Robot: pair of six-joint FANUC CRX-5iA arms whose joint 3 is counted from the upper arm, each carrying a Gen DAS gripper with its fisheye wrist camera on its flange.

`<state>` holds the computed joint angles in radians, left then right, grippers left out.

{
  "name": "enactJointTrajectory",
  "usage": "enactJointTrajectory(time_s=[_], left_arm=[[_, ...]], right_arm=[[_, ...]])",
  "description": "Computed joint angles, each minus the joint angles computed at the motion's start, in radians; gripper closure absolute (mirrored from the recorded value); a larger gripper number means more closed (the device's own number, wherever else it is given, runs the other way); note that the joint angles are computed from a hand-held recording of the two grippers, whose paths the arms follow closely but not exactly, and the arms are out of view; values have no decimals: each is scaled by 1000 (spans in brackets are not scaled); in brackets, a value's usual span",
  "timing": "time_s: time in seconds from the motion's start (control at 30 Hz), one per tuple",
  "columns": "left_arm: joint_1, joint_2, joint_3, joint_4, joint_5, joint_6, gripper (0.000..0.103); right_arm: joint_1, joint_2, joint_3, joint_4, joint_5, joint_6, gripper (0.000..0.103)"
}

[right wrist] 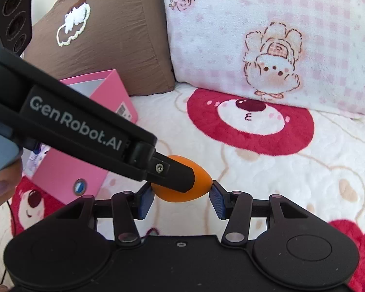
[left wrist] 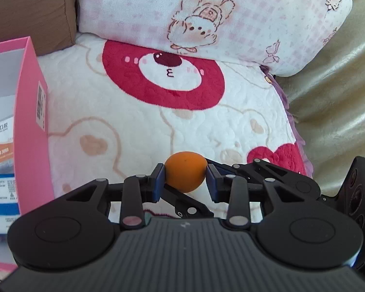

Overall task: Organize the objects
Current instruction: 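Lift the orange sponge with both tools and carry it over the pink box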

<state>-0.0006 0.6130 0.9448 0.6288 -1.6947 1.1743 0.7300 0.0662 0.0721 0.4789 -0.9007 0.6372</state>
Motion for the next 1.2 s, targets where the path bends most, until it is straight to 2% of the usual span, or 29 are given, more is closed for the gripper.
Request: enactJointTrajectory(time_s=[0.3,0.6,0.9,1.2], left_arm=[[28,-53,-35,-4,-50,-49,68],[81,-116,-69,48,-123,-133,68],[144,-169,-116,90,-196,-177,68],[200,-179,-84,100,-281,-210,68]], right_arm=[[29,-12,19,-27,-39,3,47],[131,-67,-12,73,-90,-115,46],[222,-51,76,81,-231,-99,45],[274,-26,164,52,-306,-58,43]])
